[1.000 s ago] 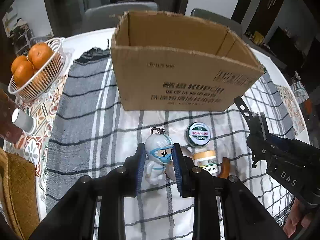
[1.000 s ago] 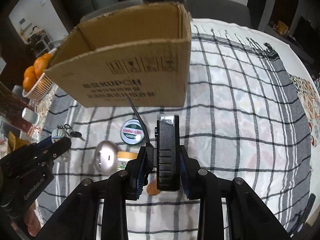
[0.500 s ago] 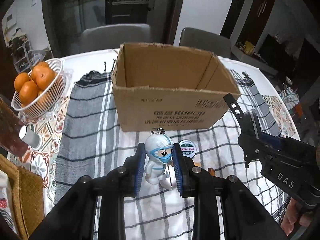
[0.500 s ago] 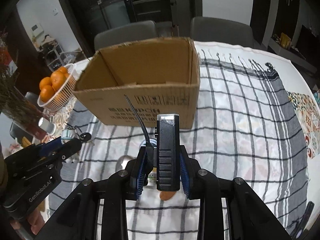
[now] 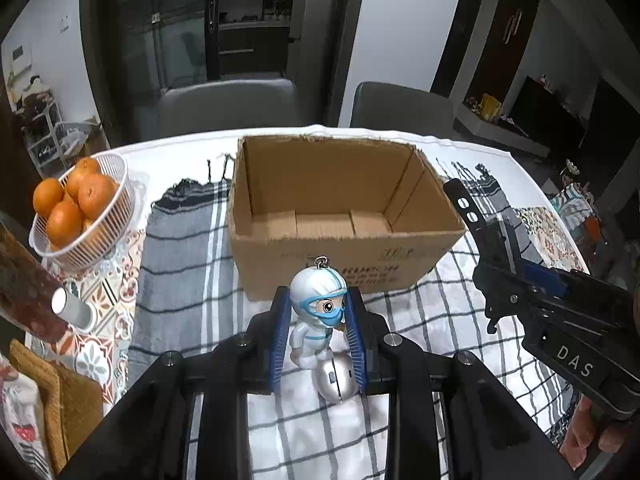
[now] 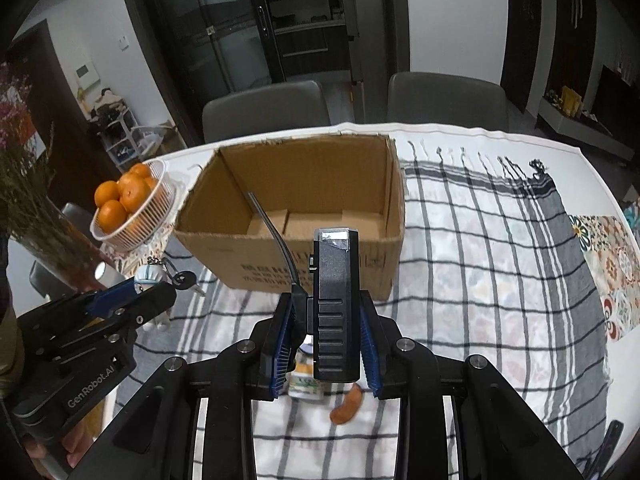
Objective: Organize rigid objects
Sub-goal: 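Lift and carry the figure with the left tool while the right tool carries the black clip into the box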
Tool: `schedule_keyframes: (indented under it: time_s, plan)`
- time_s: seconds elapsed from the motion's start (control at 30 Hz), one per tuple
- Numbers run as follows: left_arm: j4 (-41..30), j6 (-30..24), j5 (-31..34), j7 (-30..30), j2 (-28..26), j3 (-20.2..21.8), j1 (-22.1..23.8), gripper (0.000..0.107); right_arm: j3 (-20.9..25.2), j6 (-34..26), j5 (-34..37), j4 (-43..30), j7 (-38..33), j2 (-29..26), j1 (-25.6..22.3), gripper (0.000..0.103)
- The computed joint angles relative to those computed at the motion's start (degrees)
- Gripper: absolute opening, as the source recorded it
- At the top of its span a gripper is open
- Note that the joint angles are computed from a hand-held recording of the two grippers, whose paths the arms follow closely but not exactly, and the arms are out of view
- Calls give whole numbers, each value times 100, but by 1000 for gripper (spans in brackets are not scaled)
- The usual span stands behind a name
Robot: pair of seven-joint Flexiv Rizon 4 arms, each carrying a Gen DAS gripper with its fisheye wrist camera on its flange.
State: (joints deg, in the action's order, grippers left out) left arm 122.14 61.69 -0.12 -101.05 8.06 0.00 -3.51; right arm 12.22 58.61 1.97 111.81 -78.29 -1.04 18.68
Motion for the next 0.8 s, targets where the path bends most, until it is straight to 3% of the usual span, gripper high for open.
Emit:
schedule_keyframes:
  time_s: [0.8]
  plan:
    - [-917, -119, -90, 429, -596, 60, 91, 27, -56, -41, -128, -933, -156, -577, 3, 32]
